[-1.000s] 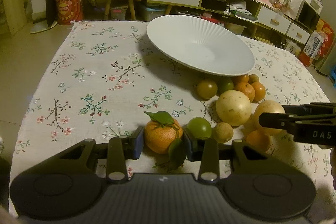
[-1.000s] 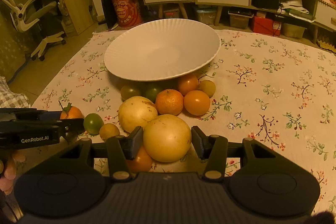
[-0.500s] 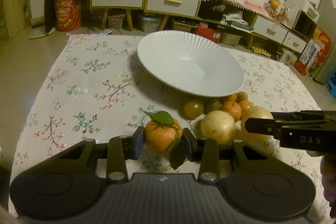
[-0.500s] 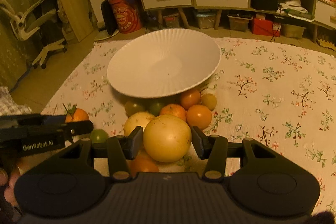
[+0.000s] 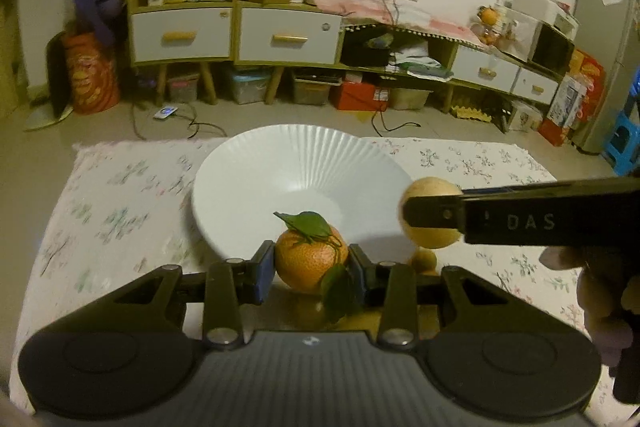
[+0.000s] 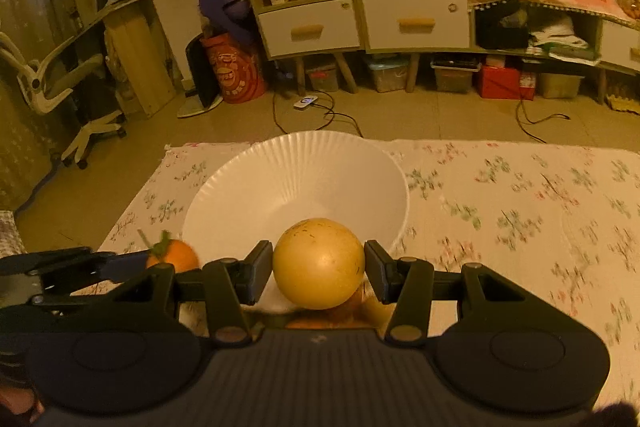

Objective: Organize fruits
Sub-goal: 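Carry the tangerine and pomelo into the white bowl and open both tools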

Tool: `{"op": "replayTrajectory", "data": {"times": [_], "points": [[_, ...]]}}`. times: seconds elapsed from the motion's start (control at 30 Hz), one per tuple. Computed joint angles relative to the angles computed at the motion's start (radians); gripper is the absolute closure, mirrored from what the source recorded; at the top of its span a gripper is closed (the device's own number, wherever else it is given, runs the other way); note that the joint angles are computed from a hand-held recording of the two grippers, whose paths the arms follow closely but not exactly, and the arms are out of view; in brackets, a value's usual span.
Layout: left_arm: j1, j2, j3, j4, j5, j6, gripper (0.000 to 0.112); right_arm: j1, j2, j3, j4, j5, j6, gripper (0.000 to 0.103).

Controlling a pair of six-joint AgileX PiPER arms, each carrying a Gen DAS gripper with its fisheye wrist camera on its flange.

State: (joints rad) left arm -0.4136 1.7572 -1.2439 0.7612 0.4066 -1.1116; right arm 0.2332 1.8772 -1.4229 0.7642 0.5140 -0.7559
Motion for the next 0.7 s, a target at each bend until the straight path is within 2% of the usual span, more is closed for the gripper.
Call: {"op": "replayTrajectory", "data": {"times": [0.07, 0.23, 0.4, 0.7], "points": [[0.033, 0.041, -0.039, -0.100, -0.040, 0.109, 0.071, -0.005, 0.053, -0.076, -0.016, 0.039, 0.006, 0.057], [0.083, 0.136, -0.140, -0.238, -0.043, 0.284, 0.071, -0.006, 0.156, -0.233, -0.090, 0.087, 0.059, 0.057], [0.101, 0.194, -0.196, -0.313, -0.044, 0.406, 0.071, 0.003, 0.202, -0.293, -0.137, 0.078, 0.089, 0.057], [0.116, 0.243, -0.256, -0.353, -0.024, 0.467, 0.071, 0.008, 0.236, -0.337, -0.167, 0.072, 0.104, 0.057]]}}
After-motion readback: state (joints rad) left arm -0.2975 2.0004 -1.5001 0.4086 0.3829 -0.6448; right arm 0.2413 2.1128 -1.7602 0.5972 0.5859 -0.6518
